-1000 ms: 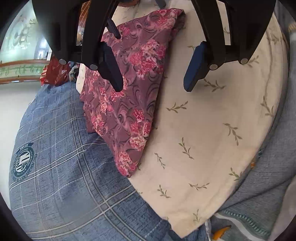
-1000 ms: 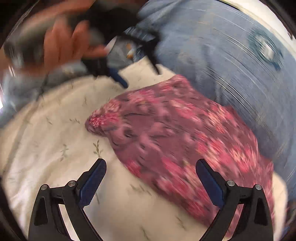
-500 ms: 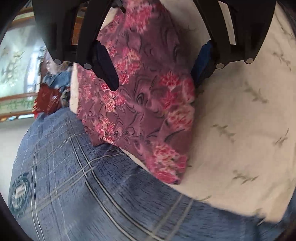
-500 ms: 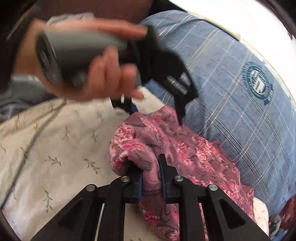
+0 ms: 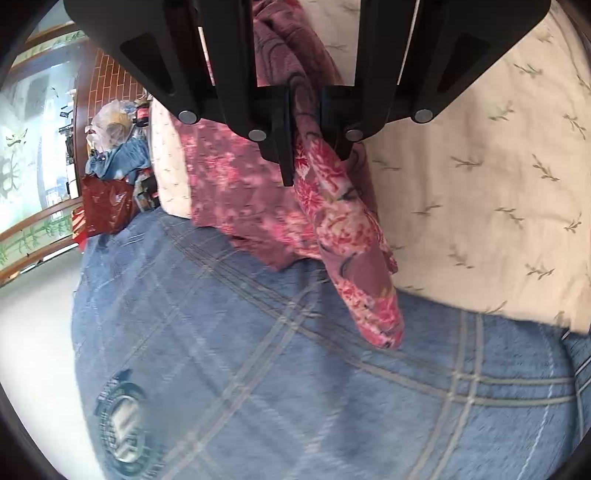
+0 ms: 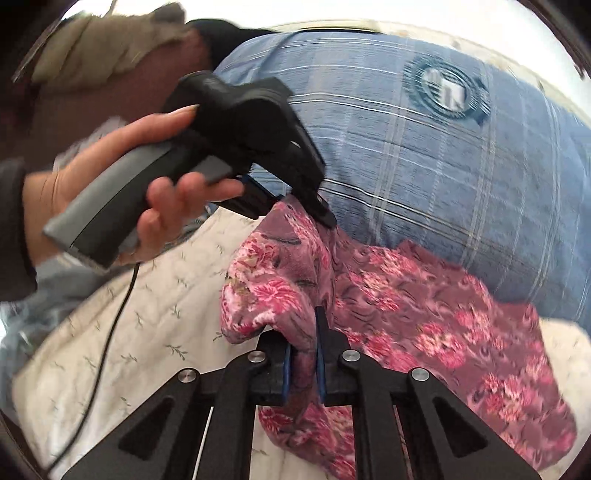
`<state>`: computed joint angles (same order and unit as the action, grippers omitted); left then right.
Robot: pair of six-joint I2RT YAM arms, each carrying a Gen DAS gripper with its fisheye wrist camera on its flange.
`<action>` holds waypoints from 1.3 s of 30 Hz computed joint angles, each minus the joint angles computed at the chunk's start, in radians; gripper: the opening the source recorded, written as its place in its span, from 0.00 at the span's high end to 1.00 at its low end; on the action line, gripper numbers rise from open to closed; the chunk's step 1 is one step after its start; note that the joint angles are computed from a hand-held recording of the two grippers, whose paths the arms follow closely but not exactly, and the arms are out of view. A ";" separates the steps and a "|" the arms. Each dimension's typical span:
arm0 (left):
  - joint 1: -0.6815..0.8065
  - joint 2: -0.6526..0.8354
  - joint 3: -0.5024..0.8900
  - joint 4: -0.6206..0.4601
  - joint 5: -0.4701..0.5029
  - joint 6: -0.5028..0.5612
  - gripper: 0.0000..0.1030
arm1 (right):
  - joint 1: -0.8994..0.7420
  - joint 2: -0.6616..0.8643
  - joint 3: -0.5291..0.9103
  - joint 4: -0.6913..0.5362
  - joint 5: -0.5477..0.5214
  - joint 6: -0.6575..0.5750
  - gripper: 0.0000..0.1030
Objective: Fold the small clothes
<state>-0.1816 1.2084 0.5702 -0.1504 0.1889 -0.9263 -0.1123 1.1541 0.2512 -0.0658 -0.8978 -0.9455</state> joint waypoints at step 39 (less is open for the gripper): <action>-0.373 1.249 1.640 -0.730 -0.133 -0.098 0.58 | -0.487 1.257 1.444 -1.261 -0.034 -0.201 0.51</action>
<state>-0.5541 2.4569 2.2103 -0.8807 0.0555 -1.0246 -0.5996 2.4110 1.6957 -1.3264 -0.9317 -1.1469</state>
